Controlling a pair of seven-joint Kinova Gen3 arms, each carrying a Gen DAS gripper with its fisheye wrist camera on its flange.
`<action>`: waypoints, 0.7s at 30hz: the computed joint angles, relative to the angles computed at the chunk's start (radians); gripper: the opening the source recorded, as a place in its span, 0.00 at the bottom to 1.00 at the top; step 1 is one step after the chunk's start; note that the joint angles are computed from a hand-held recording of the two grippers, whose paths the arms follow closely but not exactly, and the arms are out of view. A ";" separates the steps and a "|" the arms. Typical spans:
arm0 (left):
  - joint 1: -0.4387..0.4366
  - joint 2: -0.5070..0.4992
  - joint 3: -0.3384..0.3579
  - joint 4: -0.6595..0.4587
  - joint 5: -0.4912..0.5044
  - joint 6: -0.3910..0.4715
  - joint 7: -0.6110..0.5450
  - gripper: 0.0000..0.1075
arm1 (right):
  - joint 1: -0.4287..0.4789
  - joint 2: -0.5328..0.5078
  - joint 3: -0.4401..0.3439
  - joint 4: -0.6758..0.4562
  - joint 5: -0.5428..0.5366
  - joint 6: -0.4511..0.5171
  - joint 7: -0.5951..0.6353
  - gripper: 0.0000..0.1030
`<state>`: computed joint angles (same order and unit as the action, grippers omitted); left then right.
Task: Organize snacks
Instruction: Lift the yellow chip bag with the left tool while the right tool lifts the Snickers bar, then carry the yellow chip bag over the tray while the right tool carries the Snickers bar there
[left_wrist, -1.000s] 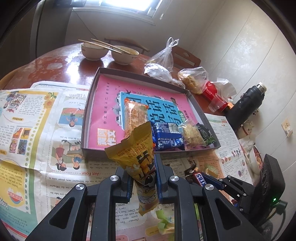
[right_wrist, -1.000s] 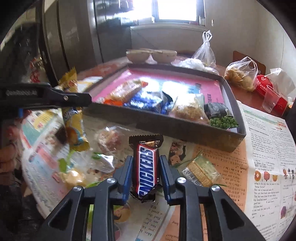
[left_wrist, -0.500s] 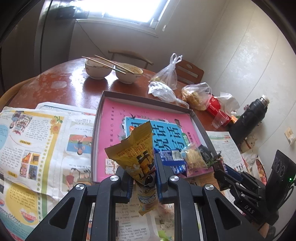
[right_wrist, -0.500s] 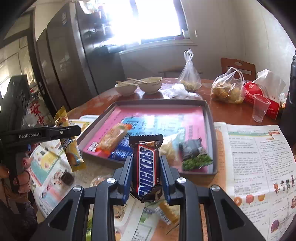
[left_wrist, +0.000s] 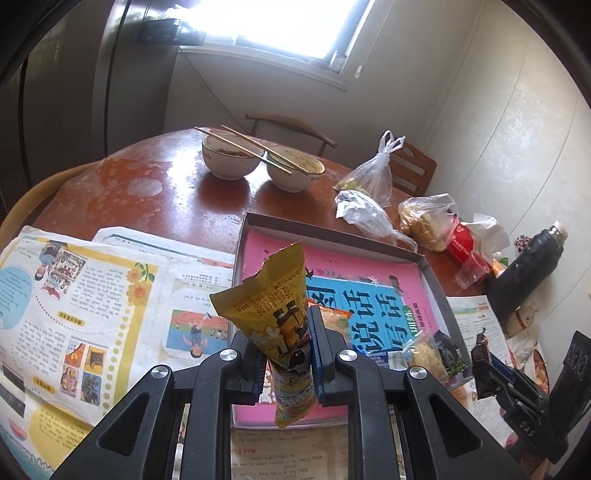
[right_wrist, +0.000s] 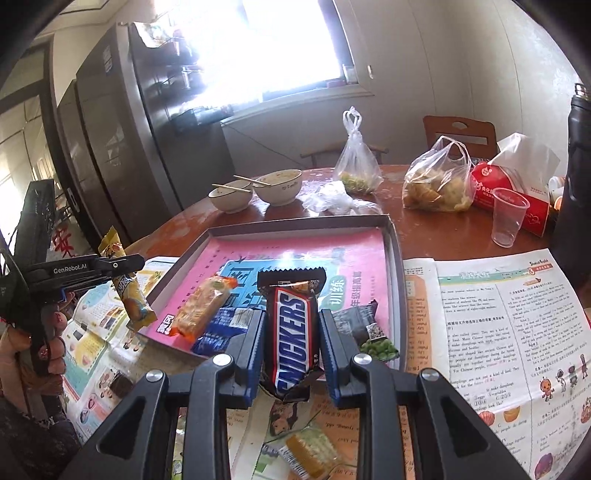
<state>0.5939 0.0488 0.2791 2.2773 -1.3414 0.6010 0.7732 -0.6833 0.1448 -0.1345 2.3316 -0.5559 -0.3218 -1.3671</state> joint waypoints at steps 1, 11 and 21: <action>-0.005 0.008 -0.004 -0.001 -0.008 -0.010 0.004 0.18 | 0.007 0.005 -0.002 -0.002 0.007 -0.003 -0.010 0.28; -0.005 0.073 -0.044 -0.011 -0.048 -0.075 0.019 0.18 | 0.038 0.045 0.011 -0.014 0.059 -0.020 -0.084 0.28; 0.013 0.119 -0.078 -0.033 -0.031 -0.126 -0.028 0.18 | 0.006 0.084 0.056 -0.042 0.033 -0.017 -0.070 0.28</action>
<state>0.6069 0.1681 0.2009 2.2439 -1.3726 0.4755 0.7448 -0.6775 0.2283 -0.0790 2.2898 -0.5227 -0.3391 -1.4371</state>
